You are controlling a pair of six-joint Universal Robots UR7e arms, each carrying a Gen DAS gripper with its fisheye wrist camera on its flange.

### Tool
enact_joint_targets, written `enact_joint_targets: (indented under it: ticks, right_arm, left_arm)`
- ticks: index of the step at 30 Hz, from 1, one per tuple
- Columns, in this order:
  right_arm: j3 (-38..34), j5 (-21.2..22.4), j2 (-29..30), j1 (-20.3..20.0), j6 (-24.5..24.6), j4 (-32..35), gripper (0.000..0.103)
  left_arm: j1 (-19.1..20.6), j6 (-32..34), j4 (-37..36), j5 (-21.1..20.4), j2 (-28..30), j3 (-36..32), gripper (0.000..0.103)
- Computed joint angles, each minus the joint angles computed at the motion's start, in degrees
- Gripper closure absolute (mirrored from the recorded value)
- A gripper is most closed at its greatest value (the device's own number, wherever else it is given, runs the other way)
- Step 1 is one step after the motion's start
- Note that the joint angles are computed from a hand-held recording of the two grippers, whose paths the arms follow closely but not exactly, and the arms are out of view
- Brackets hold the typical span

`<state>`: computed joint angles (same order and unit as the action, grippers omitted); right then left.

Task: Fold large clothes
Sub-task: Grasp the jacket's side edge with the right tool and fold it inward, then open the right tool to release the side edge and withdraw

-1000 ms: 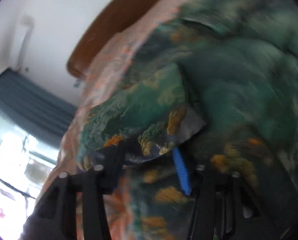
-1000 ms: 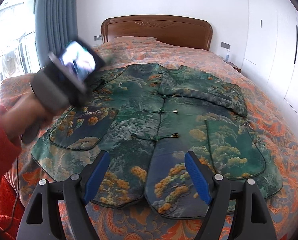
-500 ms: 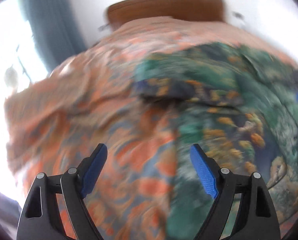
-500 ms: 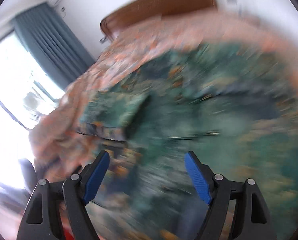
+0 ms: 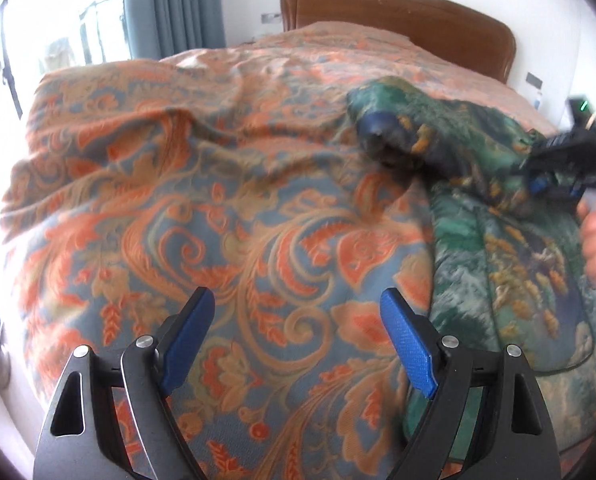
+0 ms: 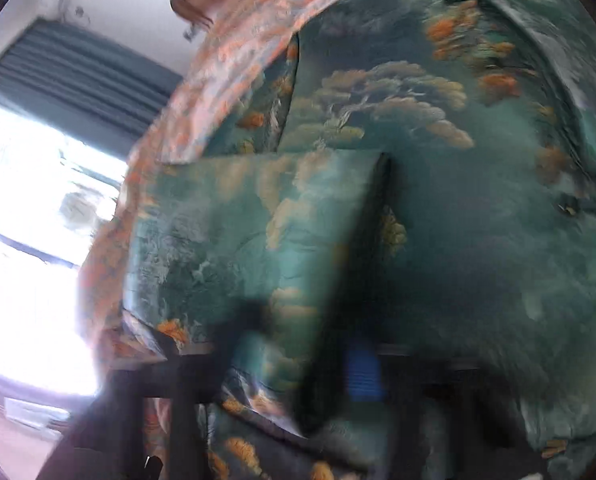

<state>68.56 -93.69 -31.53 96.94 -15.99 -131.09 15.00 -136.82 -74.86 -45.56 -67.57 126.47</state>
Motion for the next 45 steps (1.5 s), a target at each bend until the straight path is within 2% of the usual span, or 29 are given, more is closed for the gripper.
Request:
enact_joint_targets:
  ticks: [4, 6, 9, 13, 16, 19, 22, 23, 24, 26, 28, 31, 32, 34, 36, 38, 39, 40, 45]
  right_arm:
    - [0.8, 2.1, -2.6, 1.6, -4.2, -6.6, 0.090]
    - [-0.4, 1.5, -3.8, 2.3, -6.7, -9.7, 0.091]
    - [-4.3, -2.6, -4.0, 2.8, -10.3, -13.8, 0.091]
    - [-11.6, -7.0, -2.0, 1.5, -10.6, -14.9, 0.092]
    - [-16.9, -11.5, 1.1, 0.1, -13.0, -16.2, 0.092]
    - [-21.3, -15.5, 4.1, -1.3, -14.6, -13.4, 0.091]
    - [-24.4, -19.5, 7.3, -2.1, -13.6, -10.8, 0.069]
    - [-25.1, -20.5, 8.0, -2.3, -12.7, -10.4, 0.055]
    - [-24.8, -20.5, 8.1, -2.4, -12.0, -10.5, 0.051]
    - [-23.4, -17.5, 7.0, -2.8, -10.5, -10.5, 0.051]
    - [-20.5, -16.5, 5.4, -2.4, -11.9, -15.0, 0.051]
    - [-12.1, -14.9, 2.0, -1.3, -19.3, -26.9, 0.051]
    - [-10.4, -13.7, 1.0, -1.1, -21.8, -27.7, 0.051]
    - [-8.9, -11.7, 0.1, -0.8, -25.9, -25.1, 0.051]
    - [-9.2, -12.8, 0.7, -0.6, -27.7, -21.4, 0.051]
    - [-9.9, -16.7, 2.0, -0.3, -28.2, -19.2, 0.051]
    - [-11.8, -19.6, 3.9, -0.2, -27.6, -17.9, 0.051]
    - [-13.0, -20.8, 5.1, -0.3, -26.7, -17.2, 0.051]
    - [-13.3, -21.0, 5.7, -0.3, -24.1, -18.7, 0.051]
  left_arm:
    - [-1.6, -2.7, 1.5, 0.5, -0.9, 0.3, 0.017]
    - [-1.8, -3.5, 2.0, 1.1, -1.3, 0.2, 0.017]
    - [-1.7, -3.0, 2.0, 2.1, -1.0, -0.4, 0.017]
    - [-1.0, -0.8, 1.8, 2.3, 0.7, -1.5, 0.017]
    - [-0.3, 0.7, 1.0, 2.5, 1.4, -1.8, 0.017]
    - [0.1, 1.5, 1.0, 2.5, 2.1, -2.3, 0.017]
    - [0.3, 1.9, 1.4, 2.1, 2.7, -2.8, 0.017]
    - [0.2, 1.8, 1.6, 1.9, 2.7, -2.9, 0.017]
    - [0.1, 1.6, 1.7, 1.8, 2.8, -3.0, 0.017]
    - [0.1, 1.2, 2.0, 1.7, 2.6, -3.0, 0.017]
    - [0.2, 1.3, 1.8, 1.7, 2.5, -2.9, 0.017]
    - [0.4, 1.5, 2.0, 1.5, 2.8, -3.3, 0.017]
    - [0.5, 1.7, 2.1, 1.5, 2.9, -3.4, 0.017]
    - [0.6, 1.9, 2.1, 1.4, 3.0, -3.6, 0.017]
    - [0.3, 1.8, 2.4, 1.3, 3.3, -3.9, 0.017]
    - [-0.1, 1.8, 2.6, 1.3, 3.2, -4.0, 0.017]
    - [-0.2, 1.9, 2.7, 1.3, 3.1, -4.0, 0.017]
    - [-0.3, 2.1, 2.7, 1.2, 3.0, -4.0, 0.017]
    - [-0.1, 3.9, 2.5, 0.4, 2.4, -4.3, 0.017]
